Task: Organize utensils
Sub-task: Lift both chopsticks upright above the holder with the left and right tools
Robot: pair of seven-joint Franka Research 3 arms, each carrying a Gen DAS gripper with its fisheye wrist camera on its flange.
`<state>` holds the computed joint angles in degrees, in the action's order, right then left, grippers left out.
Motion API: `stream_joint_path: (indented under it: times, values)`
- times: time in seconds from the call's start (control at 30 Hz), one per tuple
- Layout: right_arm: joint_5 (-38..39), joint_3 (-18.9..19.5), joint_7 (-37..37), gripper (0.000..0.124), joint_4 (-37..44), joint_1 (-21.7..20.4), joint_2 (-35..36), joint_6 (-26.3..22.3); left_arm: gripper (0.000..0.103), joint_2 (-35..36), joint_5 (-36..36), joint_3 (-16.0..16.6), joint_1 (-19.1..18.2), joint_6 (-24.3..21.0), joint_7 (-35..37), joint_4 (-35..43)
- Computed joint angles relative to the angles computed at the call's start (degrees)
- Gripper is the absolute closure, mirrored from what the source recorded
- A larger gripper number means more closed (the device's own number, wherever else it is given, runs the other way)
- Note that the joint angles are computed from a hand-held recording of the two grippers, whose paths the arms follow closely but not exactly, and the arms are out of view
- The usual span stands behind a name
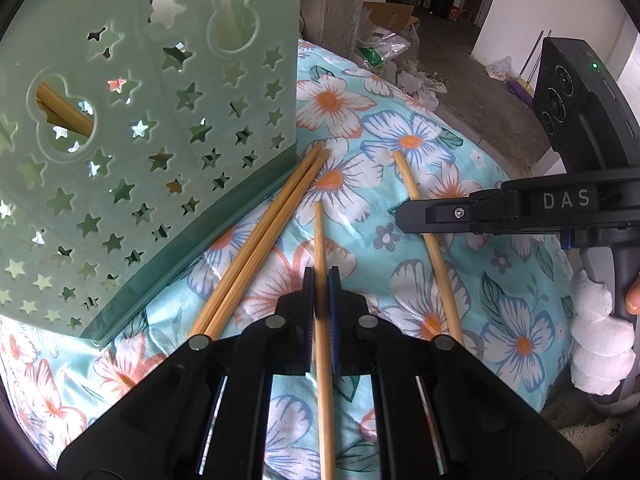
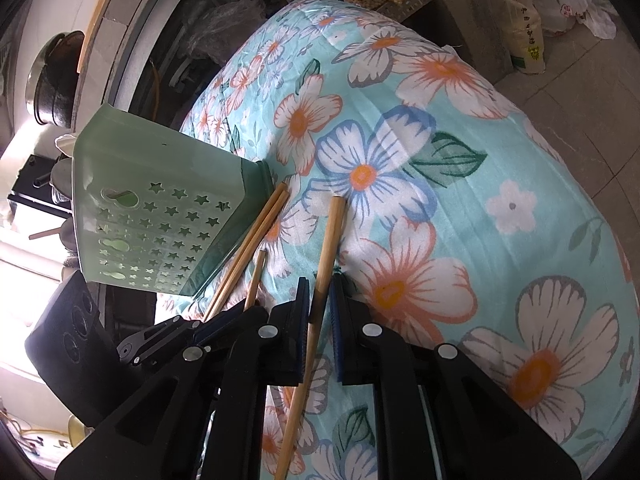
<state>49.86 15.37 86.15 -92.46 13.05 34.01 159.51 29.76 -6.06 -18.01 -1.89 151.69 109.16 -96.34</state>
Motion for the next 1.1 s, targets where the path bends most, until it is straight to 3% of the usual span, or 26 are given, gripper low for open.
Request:
stream_joint_path:
  times: [1.1]
  values:
    - [-6.9, -2.1, -0.6, 0.116, -6.2, 3.0, -9.1, 8.7, 0.097, -13.3, -2.7, -0.7, 2.0, 13.9, 0.3, -13.6]
